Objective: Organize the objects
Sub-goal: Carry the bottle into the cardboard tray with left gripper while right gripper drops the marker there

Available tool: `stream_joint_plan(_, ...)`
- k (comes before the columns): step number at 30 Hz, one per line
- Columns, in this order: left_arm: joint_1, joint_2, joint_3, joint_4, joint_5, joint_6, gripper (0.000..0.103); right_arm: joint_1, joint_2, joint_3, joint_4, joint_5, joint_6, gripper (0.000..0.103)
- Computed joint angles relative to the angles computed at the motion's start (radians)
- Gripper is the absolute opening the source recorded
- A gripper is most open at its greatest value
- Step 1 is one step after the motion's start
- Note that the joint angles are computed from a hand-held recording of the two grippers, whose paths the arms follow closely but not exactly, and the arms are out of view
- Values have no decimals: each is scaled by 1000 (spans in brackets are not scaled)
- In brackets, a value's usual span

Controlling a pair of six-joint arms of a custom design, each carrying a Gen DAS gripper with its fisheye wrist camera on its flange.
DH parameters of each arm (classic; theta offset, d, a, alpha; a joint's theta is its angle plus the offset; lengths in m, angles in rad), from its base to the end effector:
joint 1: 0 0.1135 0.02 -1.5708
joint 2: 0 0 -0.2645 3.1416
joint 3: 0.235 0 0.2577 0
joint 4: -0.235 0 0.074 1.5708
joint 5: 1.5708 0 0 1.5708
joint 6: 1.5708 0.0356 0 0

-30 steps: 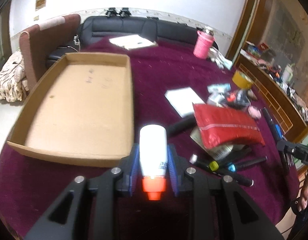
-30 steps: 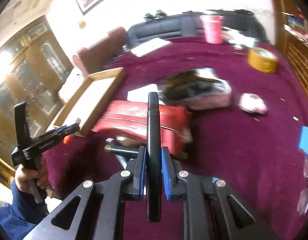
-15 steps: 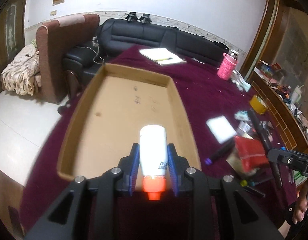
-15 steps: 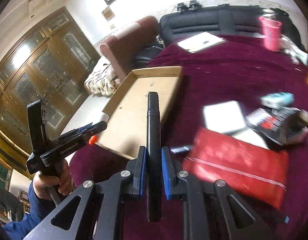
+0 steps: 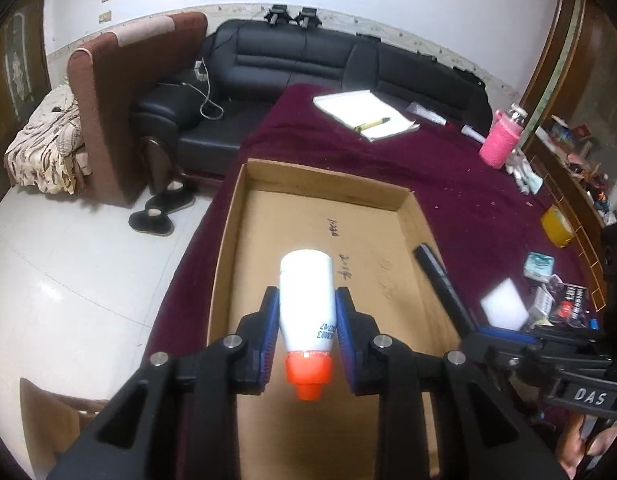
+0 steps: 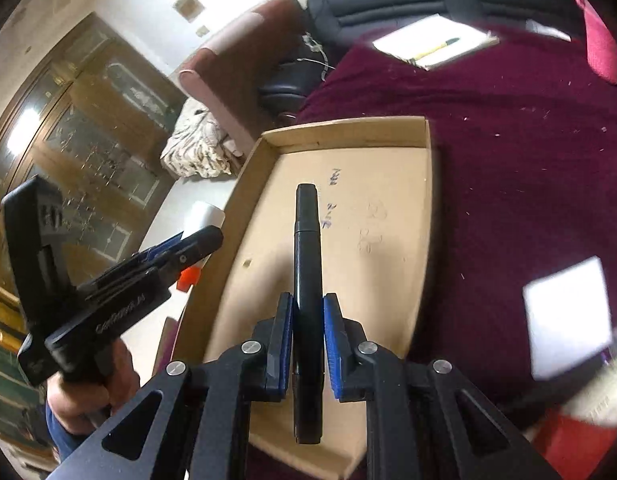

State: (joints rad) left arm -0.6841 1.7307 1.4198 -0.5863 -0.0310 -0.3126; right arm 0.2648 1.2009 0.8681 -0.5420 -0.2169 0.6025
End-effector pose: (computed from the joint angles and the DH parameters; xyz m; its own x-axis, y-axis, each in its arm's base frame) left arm 0.3010 -0.2440 0.2694 -0.7660 0.2280 -0.6010 0.4005 0.9006 -0.1688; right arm 0.2398 0.0730 0.2515 -0.8306 0.3482 -0.4347 0.0994 0.8606 0.4994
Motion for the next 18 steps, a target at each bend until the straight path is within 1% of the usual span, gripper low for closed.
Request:
stream_joint_plan(5, 28, 149, 142, -32, 16, 27, 27, -57, 167, 76, 67, -57, 6, 17)
stream_joint_plan(10, 53, 277, 276, -71, 21, 44, 27, -52, 294, 172, 111, -46, 25, 17)
stream_joint_plan(14, 75, 345, 343, -74, 40, 41, 27, -59, 383, 234, 145, -50, 35, 17)
stream_joint_plan(18, 84, 380, 375, -81, 51, 48, 27, -65, 436, 260, 163, -70, 45, 18)
